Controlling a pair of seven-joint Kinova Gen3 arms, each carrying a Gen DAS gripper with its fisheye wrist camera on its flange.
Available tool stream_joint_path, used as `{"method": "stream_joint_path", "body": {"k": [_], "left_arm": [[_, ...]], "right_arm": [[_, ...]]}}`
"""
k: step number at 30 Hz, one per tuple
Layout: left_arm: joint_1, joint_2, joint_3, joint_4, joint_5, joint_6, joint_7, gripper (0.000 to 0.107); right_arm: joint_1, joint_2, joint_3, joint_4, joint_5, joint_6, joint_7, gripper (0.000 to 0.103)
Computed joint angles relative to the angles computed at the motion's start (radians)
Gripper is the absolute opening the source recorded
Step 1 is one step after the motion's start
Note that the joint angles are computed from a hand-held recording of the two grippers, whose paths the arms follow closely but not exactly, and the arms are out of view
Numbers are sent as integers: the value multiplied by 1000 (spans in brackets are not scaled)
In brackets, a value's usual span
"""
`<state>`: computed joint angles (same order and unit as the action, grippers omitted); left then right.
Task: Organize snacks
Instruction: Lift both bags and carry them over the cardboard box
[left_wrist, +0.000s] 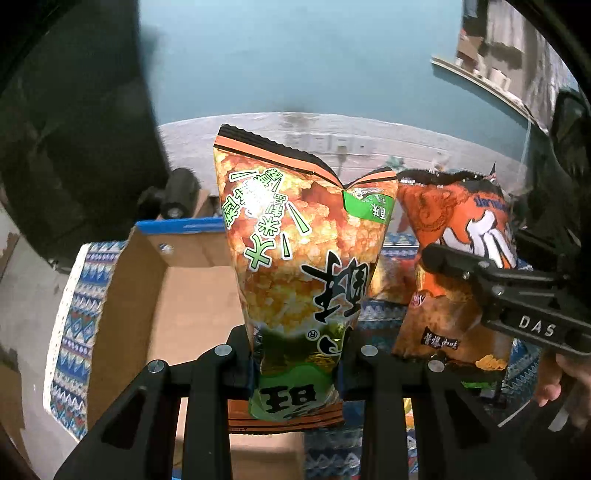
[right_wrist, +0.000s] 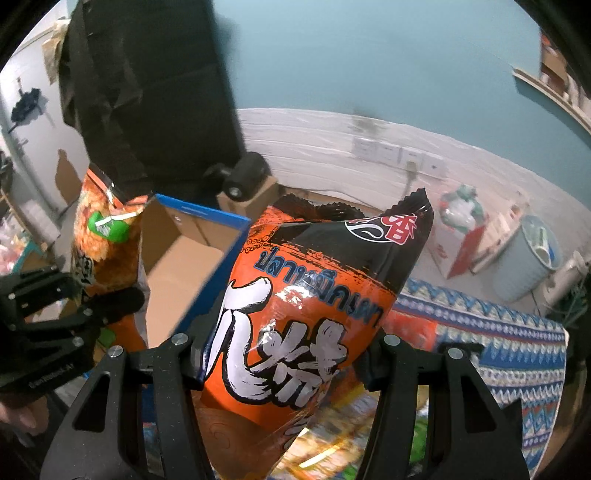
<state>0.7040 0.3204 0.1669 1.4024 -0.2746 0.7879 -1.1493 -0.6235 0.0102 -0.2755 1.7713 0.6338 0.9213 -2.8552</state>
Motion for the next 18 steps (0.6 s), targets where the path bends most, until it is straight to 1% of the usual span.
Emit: {"method": "stream_joint_path", "body": {"k": [5, 11, 15, 18], "left_arm": [[-46, -25, -17, 48, 14, -5, 12, 31], [-108, -46, -32, 114, 20, -25, 38, 31], [-145, -36, -39, 130, 27, -9, 50, 31], [-166, -18, -42, 122, 37, 25, 58, 31]], "right_arm": [[-24, 72, 15, -82, 0, -19, 49, 57], [-74, 170, 58, -184, -22, -46, 125, 57], [-103, 222, 89, -234, -51, -57, 182, 57], [-115, 262, 108, -274, -86, -62, 235, 57]]}}
